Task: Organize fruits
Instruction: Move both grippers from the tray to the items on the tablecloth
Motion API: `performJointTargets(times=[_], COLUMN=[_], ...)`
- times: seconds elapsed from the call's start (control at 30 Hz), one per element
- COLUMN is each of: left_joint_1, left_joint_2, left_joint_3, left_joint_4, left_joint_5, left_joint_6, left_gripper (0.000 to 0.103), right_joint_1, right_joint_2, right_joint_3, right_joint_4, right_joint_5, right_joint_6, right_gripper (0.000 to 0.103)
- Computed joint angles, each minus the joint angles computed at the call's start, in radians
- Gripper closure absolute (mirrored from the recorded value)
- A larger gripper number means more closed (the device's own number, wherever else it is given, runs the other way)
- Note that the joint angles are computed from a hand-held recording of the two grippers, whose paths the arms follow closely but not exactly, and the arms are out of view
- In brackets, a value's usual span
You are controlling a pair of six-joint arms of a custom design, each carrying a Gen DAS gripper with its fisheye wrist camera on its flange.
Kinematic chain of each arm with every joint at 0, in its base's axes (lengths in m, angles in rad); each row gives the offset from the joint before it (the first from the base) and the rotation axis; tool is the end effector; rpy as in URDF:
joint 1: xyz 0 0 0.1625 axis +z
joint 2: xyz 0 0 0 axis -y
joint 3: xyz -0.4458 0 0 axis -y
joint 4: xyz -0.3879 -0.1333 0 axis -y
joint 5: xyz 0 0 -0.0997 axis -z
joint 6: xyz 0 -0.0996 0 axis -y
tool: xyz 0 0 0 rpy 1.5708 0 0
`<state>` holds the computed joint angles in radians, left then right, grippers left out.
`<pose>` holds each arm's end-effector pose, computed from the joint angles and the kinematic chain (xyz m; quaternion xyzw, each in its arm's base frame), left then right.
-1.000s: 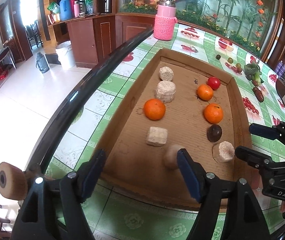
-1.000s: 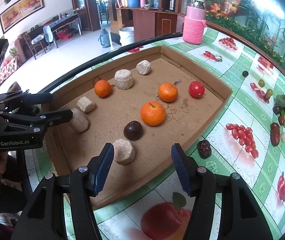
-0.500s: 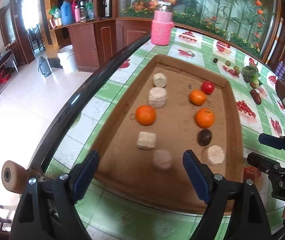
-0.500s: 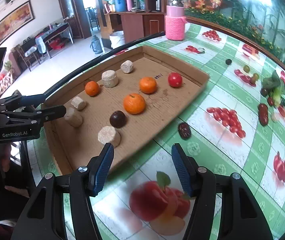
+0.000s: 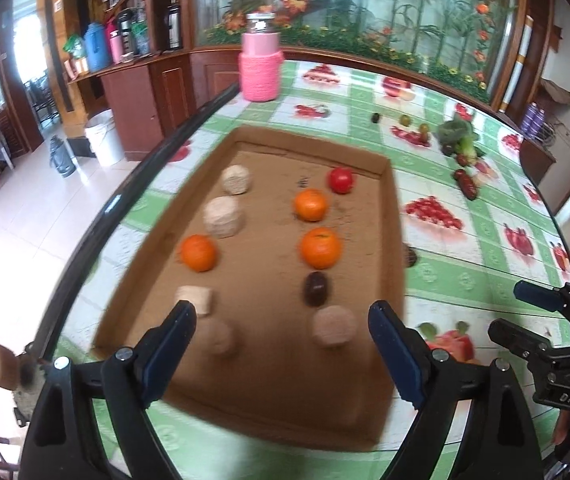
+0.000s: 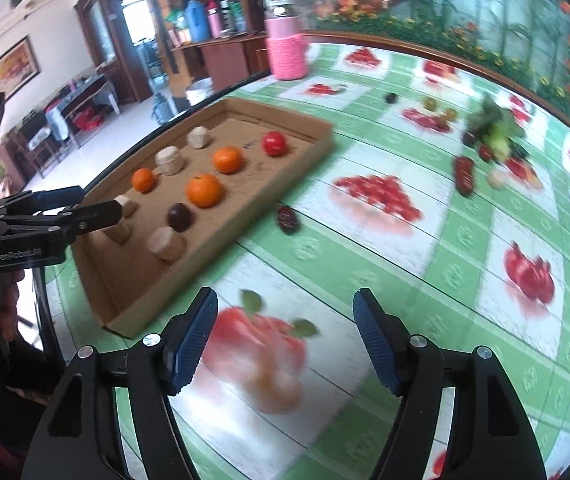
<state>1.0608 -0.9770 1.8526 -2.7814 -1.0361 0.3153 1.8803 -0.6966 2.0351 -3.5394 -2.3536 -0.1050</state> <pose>-0.1421 -0.6312 0.1860 0.3410 0.8888 -0.1854 0.2436 0.2286 -0.5079 0.0727 0.0652 -0.8844 0.3220 0.3316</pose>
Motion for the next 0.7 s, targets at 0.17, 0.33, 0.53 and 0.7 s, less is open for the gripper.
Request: performJointTargets(times=[0.17, 0.33, 0.53, 0.7], left_joint_1=[-0.038, -0.075, -0.120, -0.160], left_joint_2=[0.018, 0.049, 0.097, 0.157], left_joint_3=[0.018, 0.026, 0.019, -0.012], left_joint_4=[0.005, 0.024, 0.028, 0.003], left_joint_5=[-0.032, -0.042, -0.035, -0.001], left_joint_6=[0.003, 0.001, 0.017, 0.039], left_gripper=[0.009, 0.009, 0.005, 0.002], right_joint_1=[-0.038, -0.084, -0.147, -0.208], right_joint_2=[-0.057, -0.122, -0.206, -0.250], right_joint_3=[0.087, 0.163, 0.205, 0.151], right_joint_4=[-0.065, -0.147, -0.226, -0.213], right_joint_5=[-0.019, -0.049, -0.057, -0.014], right_joint_6=[0.057, 0.088, 0.064, -0.025], right_gripper=[0.033, 0.033, 0.032, 0.032])
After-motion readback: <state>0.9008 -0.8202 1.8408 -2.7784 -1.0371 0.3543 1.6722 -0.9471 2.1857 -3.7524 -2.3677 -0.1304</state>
